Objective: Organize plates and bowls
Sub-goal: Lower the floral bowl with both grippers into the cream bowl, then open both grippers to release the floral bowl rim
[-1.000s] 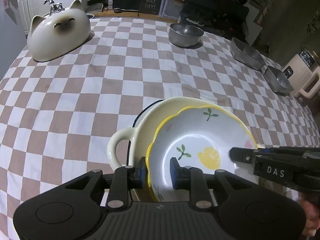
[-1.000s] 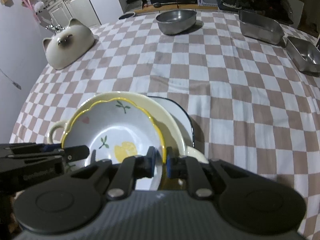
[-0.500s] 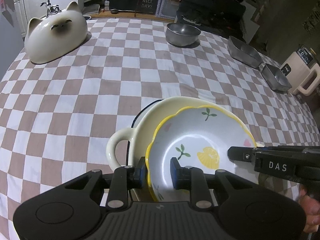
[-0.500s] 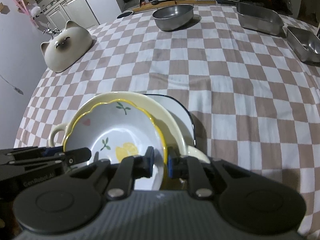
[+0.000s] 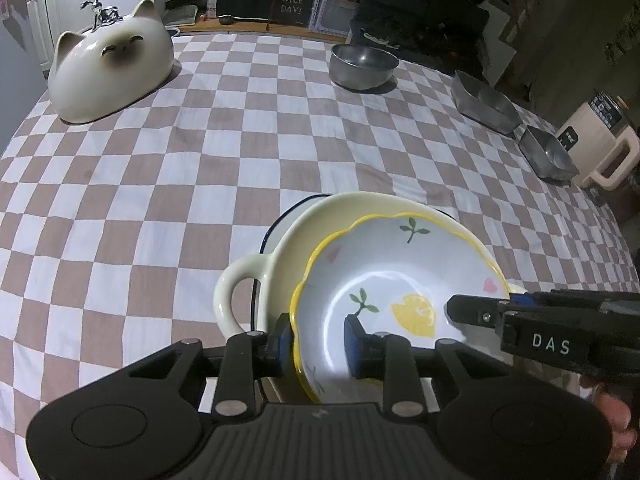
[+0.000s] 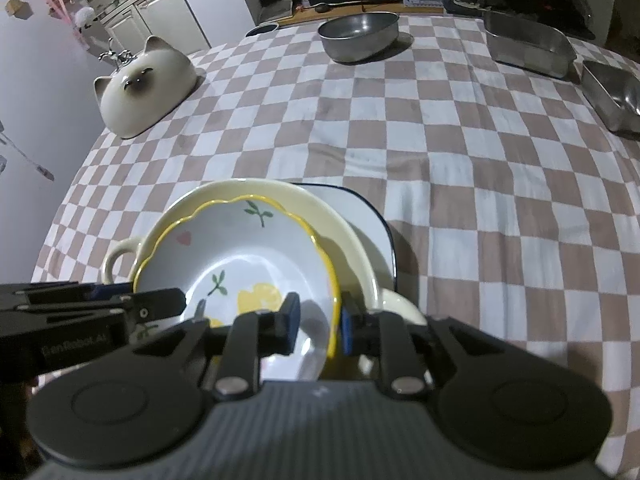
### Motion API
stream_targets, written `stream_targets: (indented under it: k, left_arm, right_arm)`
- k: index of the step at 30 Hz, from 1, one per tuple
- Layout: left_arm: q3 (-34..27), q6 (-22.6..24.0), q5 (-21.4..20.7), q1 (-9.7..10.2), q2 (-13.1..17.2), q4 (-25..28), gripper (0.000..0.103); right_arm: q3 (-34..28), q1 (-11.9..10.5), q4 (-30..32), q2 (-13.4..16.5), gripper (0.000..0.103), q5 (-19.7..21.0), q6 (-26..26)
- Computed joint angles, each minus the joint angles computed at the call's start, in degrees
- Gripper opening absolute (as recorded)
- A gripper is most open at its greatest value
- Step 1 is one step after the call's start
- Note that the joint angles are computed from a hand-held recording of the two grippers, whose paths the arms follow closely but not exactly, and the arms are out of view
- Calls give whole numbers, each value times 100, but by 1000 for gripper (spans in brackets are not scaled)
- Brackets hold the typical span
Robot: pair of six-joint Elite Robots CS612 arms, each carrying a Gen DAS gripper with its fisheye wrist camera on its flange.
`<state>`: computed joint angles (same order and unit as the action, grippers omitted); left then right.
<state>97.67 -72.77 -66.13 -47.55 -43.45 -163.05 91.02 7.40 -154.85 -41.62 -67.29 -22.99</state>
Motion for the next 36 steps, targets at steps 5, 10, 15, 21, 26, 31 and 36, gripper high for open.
stream_targets:
  k: [5,10,15,21,26,31,36]
  left_arm:
    - [36,87,125,-60,-46,20,36]
    - [70,51,144,-84,-83,26,36]
    - [52,19,161,-97,-101,126,36]
    - [31,12,173,-108,-123,245,37]
    - [63,-34,260,-141,-155,191,47]
    - [74,-11,324,-172,-183,115,68]
    - [66,39,477,-215,-206,74,78]
  right_arm:
    - [32,-21,125,-48,40,90,-139]
    - [138,-55,-68,-105,45,153,-180]
    - [179,-104,-41,-137,46,255,-211]
    - [219,-130,-40,-170,46,300,-294]
    - [250,-162,-69,-193,46,364,-324]
    - [302,-221,-70,-229,49,523,-378]
    - [424,-263,-401,-279,59,479,-425]
